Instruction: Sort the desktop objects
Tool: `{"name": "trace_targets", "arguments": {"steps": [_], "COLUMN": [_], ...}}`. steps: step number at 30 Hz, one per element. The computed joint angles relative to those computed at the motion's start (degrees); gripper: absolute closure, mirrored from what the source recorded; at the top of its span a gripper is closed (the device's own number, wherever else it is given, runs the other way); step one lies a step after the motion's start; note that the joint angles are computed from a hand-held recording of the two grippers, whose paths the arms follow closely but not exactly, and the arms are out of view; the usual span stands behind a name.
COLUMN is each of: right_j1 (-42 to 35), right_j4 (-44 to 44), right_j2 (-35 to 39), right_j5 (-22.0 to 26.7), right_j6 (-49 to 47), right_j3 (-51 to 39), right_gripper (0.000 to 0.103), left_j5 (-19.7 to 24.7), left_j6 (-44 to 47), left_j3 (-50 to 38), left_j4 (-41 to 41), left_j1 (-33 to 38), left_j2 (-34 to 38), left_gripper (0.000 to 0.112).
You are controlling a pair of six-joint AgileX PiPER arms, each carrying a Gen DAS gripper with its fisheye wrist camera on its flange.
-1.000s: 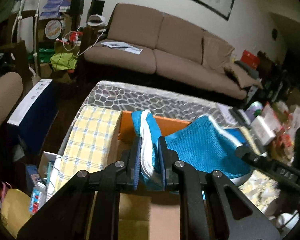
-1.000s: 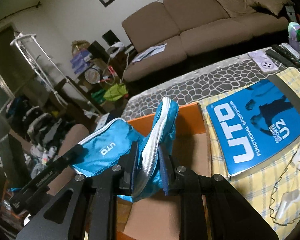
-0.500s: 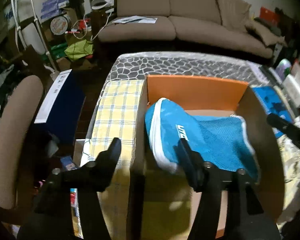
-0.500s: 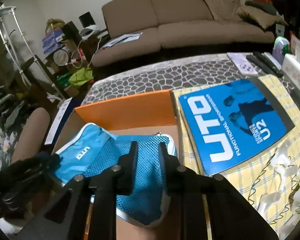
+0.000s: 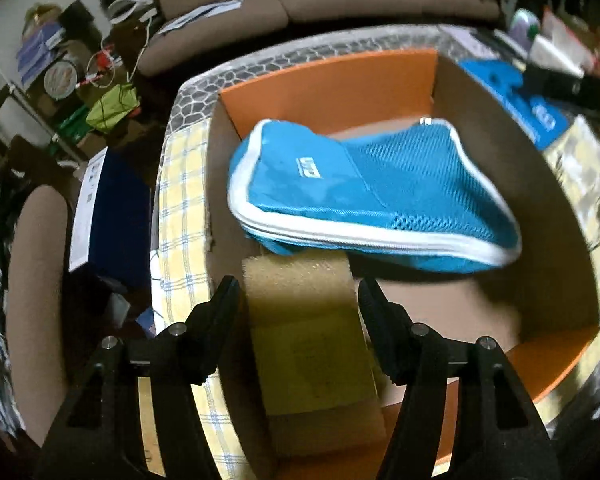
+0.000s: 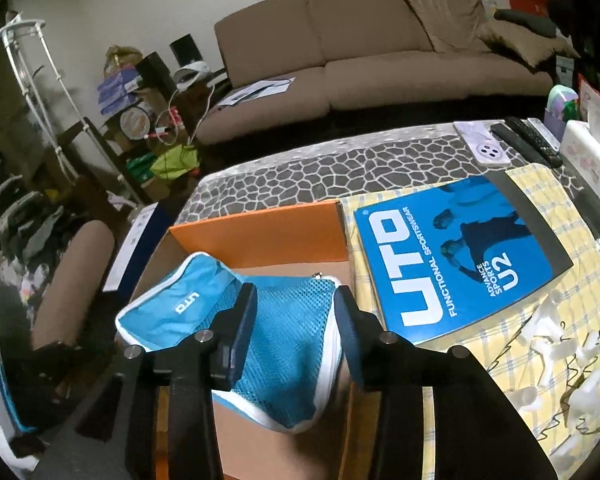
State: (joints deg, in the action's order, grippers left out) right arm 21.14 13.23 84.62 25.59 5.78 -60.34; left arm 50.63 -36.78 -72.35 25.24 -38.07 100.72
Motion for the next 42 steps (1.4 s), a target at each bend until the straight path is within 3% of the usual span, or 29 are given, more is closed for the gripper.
{"name": "trace_targets", "arguments": {"steps": [2,5,9,11,12,15,19,24,33,38,40,42], "right_j1": [-0.2,-0.6,-1.5,-1.6,-1.7,-1.9,-2.3,-3.0,-4.9,-3.9,-3.4,-2.0], "right_j4": [1.0,2.2,4.4,4.7,4.7,4.8,6.2,10.6,13.2,12.6,15.1,17.2], "right_j2": [0.1,0.3,0.4,0.3,0.2,0.1,0.3,-0.2,-0.5,-0.8,-0.4,1.3], "right_j5": [0.2,0.5,0.9,1.2,1.3,1.4,1.4,1.1,1.9,2.4,4.4,8.7], "right_j6": [-1.3,-2.8,-5.3,-5.7,-5.8,-5.9,-7.2,-11.4,-12.9,-12.9,-16.2,-20.6], "right_j3": [0.2,0.4,0.5,0.5,0.6,0.8,1.1,1.7,1.4,0.9,0.1,-1.9], "right_gripper": [0.061,0.061,0.061,0.061,0.061,0.061,0.061,0.061,0.060,0.060,0.057,0.041], "left_j5": [2.0,4.6,5.6,4.6,4.1,-1.8,-2.6,-6.7,-6.0,-8.8,-9.0,-9.9], "left_j6": [-0.8,-1.5,-0.7,-1.5,-1.9,3.3,2.8,3.3,7.0,6.2,5.4,5.6], "left_j3": [-1.3,-2.7,-4.6,-4.1,-3.7,-0.8,0.1,2.7,7.8,13.1,13.7,14.4], "left_j4": [1.3,3.7,4.1,5.0,5.7,-0.2,0.6,-3.0,-7.5,-11.7,-11.1,-12.3], "left_j1": [-0.9,-2.5,-4.2,-4.4,-4.3,-1.0,-1.0,1.1,5.3,11.4,12.7,14.8], "left_j2": [2.1,5.0,8.0,8.0,7.5,4.0,1.9,-6.4,-24.7,-30.1,-29.2,-29.2], "left_gripper": [0.053,0.044,0.038,0.043,0.054,0.054,0.055,0.055,0.054,0.055,0.054,0.054]}}
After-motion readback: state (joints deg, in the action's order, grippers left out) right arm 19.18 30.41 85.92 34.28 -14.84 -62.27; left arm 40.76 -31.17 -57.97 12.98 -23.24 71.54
